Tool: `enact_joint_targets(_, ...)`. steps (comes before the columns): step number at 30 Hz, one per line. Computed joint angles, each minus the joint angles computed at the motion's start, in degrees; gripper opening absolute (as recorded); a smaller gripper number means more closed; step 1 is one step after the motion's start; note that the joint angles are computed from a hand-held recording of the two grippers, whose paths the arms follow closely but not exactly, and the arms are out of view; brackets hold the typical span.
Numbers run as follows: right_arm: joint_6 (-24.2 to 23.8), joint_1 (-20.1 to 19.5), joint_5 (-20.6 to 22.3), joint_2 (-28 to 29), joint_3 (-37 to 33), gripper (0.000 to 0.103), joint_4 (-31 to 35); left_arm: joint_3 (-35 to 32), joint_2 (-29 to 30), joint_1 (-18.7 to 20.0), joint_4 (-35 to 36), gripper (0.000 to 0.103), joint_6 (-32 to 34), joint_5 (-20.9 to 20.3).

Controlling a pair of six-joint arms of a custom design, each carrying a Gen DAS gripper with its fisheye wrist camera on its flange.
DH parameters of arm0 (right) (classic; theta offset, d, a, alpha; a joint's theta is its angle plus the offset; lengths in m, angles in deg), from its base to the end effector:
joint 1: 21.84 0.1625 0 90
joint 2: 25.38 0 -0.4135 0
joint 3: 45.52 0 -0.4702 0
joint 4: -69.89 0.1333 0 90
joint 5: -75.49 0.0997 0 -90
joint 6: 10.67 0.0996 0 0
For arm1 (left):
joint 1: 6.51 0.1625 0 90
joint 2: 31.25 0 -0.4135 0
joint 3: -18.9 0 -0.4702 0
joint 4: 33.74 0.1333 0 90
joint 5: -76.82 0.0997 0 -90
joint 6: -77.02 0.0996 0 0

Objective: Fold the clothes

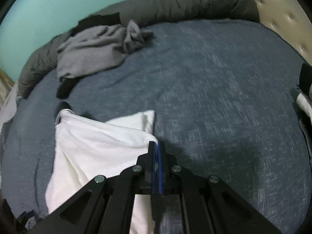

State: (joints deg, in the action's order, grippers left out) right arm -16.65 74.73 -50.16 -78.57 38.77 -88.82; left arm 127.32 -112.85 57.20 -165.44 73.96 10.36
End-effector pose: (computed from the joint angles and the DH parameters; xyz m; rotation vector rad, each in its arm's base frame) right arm 0.1639 -0.7650 0.2474 0.0011 -2.4207 0.8234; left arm -0.1105 -0.6144 0.2968 0.4835 2.7264 -0.4958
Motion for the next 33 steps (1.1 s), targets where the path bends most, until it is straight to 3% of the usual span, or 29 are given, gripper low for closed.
enact_joint_targets(6,1.2,0.2,-2.7,0.4,0.0,0.005,1.3,0.0,0.1,0.1,0.1,0.103,-0.1,-0.1)
enact_joint_targets(11,-0.1,0.2,2.9,-3.5,5.0,0.007,-4.7,0.0,-0.1,0.0,0.0,0.103,-0.1,-0.5)
enact_joint_targets(13,1.0,0.2,5.0,-5.0,6.6,0.011,-3.2,0.1,-0.2,0.0,0.1,0.103,0.0,-0.6)
enact_joint_targets(15,2.0,0.1,7.0,-6.6,8.5,0.026,-1.4,0.1,-0.2,-0.1,0.0,0.103,0.0,-0.7)
enact_joint_targets(16,2.6,0.1,7.7,-7.4,9.5,0.028,-0.5,0.1,-0.2,-0.2,0.0,0.103,0.0,-0.8)
enact_joint_targets(22,3.4,-0.7,10.6,-10.3,14.4,0.029,1.0,0.3,-0.5,-0.4,0.0,0.103,-0.1,-0.8)
enact_joint_targets(25,3.7,-1.2,12.1,-10.8,15.3,0.024,0.5,0.5,-0.6,-0.5,0.0,0.103,-0.2,-0.8)
enact_joint_targets(26,3.7,-1.4,12.5,-10.9,15.4,0.011,0.5,0.5,-0.6,-0.5,0.1,0.103,-0.1,-0.8)
enact_joint_targets(27,3.7,-1.5,12.9,-10.9,15.5,0.005,0.4,0.4,-0.6,-0.5,0.1,0.103,-0.1,-0.8)
enact_joint_targets(33,3.0,-1.5,11.5,-11.3,16.0,0.001,-2.1,0.1,-0.3,-0.3,0.0,0.103,-0.2,-0.8)
